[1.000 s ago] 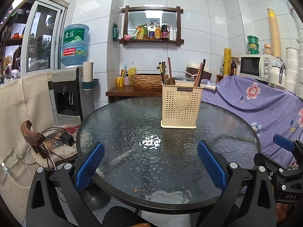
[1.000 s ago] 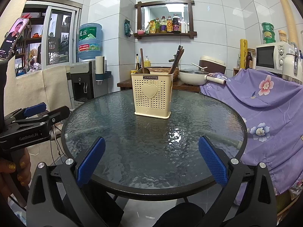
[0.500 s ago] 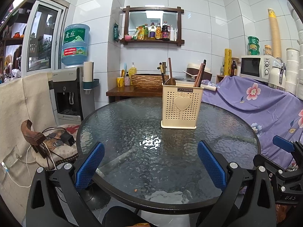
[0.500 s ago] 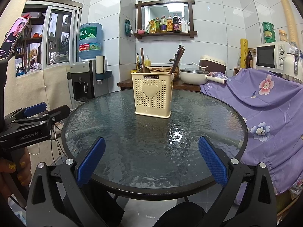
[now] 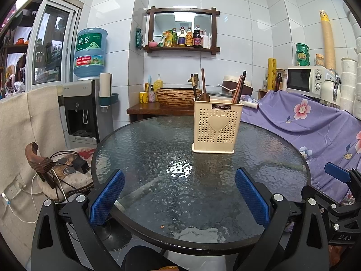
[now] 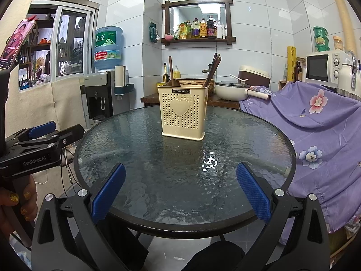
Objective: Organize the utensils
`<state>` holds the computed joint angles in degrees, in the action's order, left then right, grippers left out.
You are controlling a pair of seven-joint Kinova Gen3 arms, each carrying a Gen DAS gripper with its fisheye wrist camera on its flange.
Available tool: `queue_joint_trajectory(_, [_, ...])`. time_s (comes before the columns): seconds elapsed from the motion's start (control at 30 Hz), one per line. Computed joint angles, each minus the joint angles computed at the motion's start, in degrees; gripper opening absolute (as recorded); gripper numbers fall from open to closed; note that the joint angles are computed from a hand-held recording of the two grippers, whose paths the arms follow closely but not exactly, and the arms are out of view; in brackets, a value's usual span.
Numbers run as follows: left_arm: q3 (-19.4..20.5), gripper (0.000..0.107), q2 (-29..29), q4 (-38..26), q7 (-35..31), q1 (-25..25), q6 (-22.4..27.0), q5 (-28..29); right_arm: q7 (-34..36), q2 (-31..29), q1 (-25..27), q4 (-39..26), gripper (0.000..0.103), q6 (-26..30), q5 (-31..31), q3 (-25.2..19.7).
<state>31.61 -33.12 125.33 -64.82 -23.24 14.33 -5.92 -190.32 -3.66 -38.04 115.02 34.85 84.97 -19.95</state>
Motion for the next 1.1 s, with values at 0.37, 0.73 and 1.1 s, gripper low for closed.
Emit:
queue_joint_trajectory(0.37, [-1.0,0.096,0.5,-0.1,-0.1,1.2,0.1,0.6,0.6,0.1,0.0,-0.2,0.097,0.1,-0.4,0.0])
queue_joint_trajectory(0.73, [-3.8,0.096,1.5,0.0,-0.6,4.0,-0.2,0.9,0.6,0.0,0.1,-0.2,0.097,-0.3,-0.5,0.0])
queue_joint_trajectory(1.1, [-1.2,0.096,0.8,-0.8,0.4,0.6,1.0,-0.2,0.6,-0.3,0.5,0.0,0.097,-0.7,-0.5,0.2])
